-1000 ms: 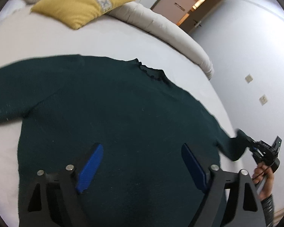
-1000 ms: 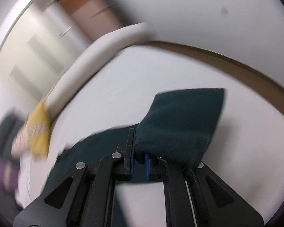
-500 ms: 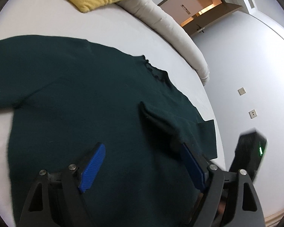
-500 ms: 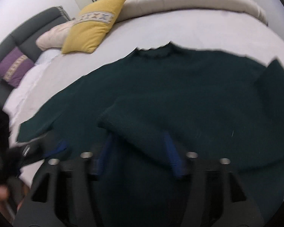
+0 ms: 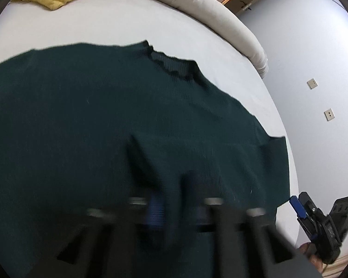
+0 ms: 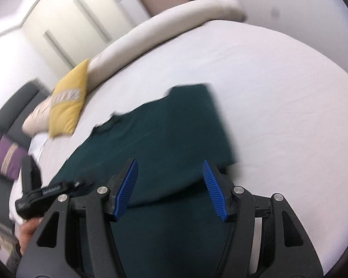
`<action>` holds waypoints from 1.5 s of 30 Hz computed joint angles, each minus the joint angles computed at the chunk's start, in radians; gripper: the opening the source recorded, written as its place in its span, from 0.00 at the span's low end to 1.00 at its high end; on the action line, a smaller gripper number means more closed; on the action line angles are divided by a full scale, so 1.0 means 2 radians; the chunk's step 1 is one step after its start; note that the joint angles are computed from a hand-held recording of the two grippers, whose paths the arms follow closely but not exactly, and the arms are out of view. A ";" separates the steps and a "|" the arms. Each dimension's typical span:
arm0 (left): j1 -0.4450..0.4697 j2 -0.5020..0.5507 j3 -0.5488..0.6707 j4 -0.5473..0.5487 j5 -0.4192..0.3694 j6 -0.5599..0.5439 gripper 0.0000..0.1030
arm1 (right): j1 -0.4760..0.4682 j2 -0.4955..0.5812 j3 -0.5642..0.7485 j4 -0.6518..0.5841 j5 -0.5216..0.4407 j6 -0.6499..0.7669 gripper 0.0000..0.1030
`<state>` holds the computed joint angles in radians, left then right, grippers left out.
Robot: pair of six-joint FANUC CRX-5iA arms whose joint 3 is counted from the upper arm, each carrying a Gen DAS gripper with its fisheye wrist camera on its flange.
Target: Fold small clothes
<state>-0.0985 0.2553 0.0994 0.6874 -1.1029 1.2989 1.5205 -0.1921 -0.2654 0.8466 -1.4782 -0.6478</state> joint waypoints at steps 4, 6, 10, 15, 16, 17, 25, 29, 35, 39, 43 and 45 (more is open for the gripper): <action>0.010 -0.022 -0.004 0.013 0.036 -0.035 0.08 | -0.002 -0.034 -0.025 -0.002 -0.024 -0.017 0.55; 0.019 -0.034 -0.018 0.032 0.069 -0.049 0.08 | -0.037 -0.039 -0.028 -0.008 -0.004 0.005 0.55; 0.030 -0.013 -0.010 0.009 0.068 -0.040 0.08 | -0.106 -0.041 -0.027 -0.041 0.057 0.053 0.55; 0.031 0.000 -0.024 0.007 0.078 -0.047 0.08 | -0.194 0.005 0.004 -0.096 0.120 0.136 0.54; 0.028 -0.002 -0.023 0.004 0.079 -0.049 0.08 | -0.207 0.012 0.008 -0.101 0.130 0.148 0.51; 0.027 -0.001 -0.019 0.001 0.079 -0.054 0.08 | -0.212 0.017 0.010 -0.104 0.134 0.154 0.45; 0.026 -0.009 -0.029 0.021 0.099 -0.091 0.08 | -0.258 0.047 0.036 -0.119 0.148 0.202 0.04; 0.017 -0.002 -0.028 0.010 0.117 -0.089 0.08 | -0.262 0.038 0.016 -0.112 0.154 0.175 0.01; 0.019 0.003 -0.034 0.013 0.116 -0.099 0.11 | -0.258 0.013 -0.027 -0.088 0.188 0.154 0.04; 0.022 0.001 -0.037 0.017 0.112 -0.093 0.12 | -0.214 0.000 -0.023 -0.059 0.139 0.128 0.17; 0.022 -0.008 -0.044 0.010 0.108 -0.093 0.13 | -0.169 0.029 0.021 -0.068 0.087 0.180 0.39; 0.021 -0.012 -0.047 0.004 0.108 -0.089 0.12 | -0.169 0.056 0.052 -0.103 0.061 0.226 0.34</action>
